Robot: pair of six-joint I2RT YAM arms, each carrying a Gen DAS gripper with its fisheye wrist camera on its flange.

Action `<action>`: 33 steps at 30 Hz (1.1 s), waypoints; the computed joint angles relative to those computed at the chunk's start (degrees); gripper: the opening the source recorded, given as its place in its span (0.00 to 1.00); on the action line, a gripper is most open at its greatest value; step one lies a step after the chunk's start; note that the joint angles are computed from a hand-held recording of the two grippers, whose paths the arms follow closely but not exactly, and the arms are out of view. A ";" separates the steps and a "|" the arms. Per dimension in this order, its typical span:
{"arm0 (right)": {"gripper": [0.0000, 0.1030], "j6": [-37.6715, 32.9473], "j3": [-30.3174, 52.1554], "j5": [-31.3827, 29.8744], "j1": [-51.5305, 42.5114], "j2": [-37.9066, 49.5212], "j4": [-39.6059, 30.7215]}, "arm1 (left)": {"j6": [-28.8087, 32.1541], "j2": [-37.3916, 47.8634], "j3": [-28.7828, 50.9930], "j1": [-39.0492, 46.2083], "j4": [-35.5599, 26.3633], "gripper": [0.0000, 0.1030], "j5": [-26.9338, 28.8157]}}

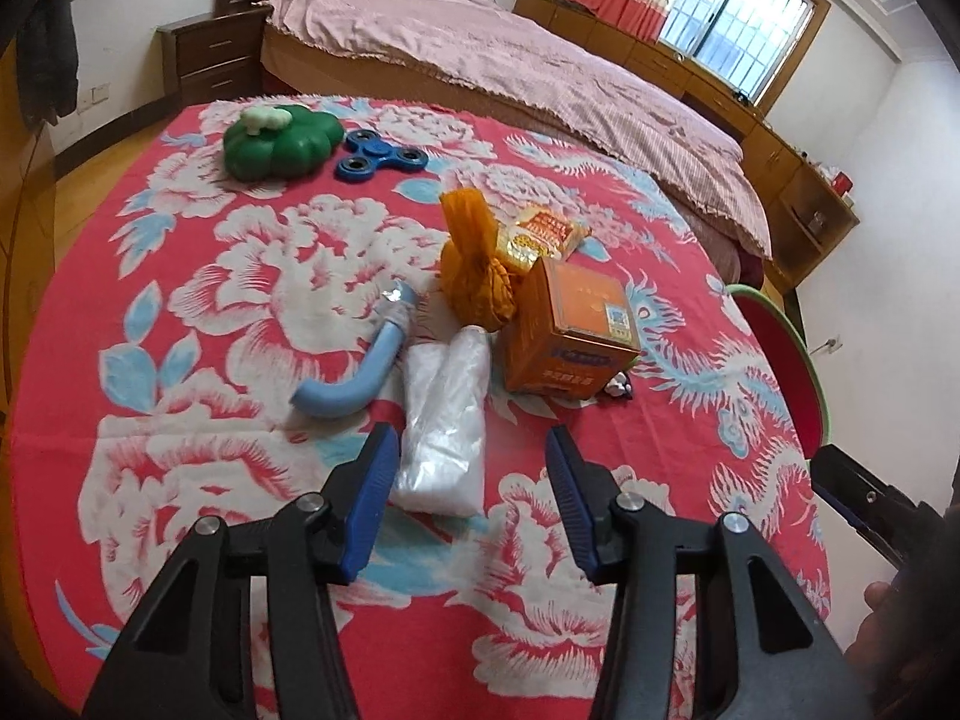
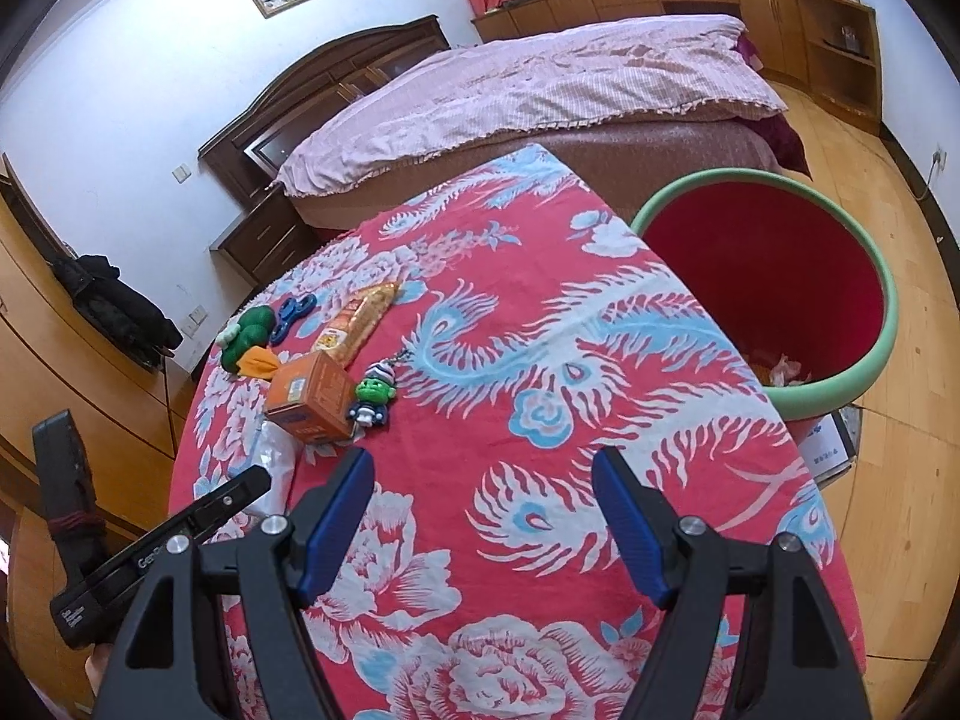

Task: Collect trash
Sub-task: 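Grasp the clear plastic bag with the left tool while the right tool grasps the orange box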

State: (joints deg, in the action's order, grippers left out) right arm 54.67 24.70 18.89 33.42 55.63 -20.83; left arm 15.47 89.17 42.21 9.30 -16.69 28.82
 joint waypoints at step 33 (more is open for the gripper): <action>0.75 -5.71 9.54 -0.25 3.17 16.49 7.21 | -1.33 -0.68 3.40 8.34 1.46 0.28 3.31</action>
